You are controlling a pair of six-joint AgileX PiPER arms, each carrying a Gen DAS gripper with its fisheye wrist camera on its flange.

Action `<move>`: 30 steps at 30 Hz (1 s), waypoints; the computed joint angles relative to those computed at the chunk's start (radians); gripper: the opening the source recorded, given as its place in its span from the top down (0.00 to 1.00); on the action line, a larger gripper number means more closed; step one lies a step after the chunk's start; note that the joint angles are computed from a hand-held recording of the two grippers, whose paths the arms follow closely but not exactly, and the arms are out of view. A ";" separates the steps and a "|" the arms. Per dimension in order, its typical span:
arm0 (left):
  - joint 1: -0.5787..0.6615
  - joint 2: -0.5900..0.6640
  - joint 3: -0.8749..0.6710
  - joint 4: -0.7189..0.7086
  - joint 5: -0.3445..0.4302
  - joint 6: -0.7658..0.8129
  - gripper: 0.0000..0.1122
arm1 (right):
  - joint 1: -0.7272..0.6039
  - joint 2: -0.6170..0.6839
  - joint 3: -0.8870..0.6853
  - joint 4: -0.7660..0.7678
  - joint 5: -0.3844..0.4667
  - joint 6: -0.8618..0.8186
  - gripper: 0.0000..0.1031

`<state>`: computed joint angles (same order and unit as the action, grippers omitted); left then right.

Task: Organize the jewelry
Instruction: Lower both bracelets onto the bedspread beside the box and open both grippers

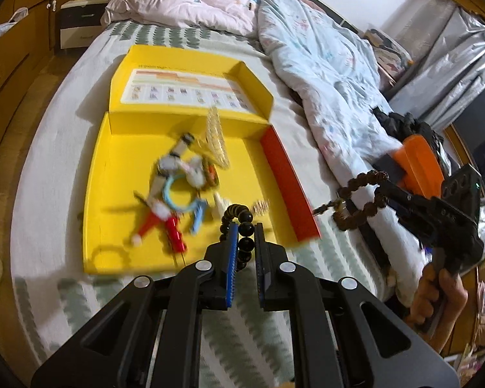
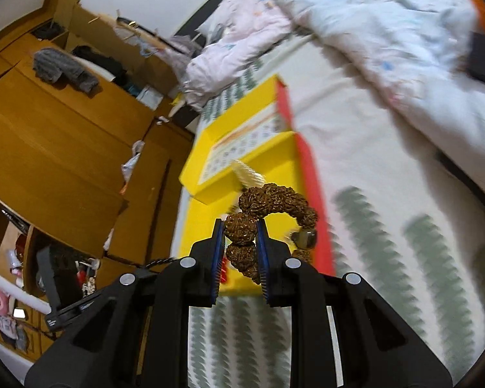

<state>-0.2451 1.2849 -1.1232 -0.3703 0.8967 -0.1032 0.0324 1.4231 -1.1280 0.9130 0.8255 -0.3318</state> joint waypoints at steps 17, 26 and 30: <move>-0.110 0.018 0.332 0.038 -0.139 -0.056 0.91 | -0.034 0.035 0.208 -0.286 -0.155 0.150 0.80; -0.079 0.065 0.350 0.186 -0.169 -0.134 0.91 | 0.051 0.252 0.043 -0.401 -0.191 0.289 0.80; -0.070 0.114 0.353 0.230 -0.177 -0.163 0.91 | 0.062 0.313 -0.003 -0.407 -0.162 0.296 0.76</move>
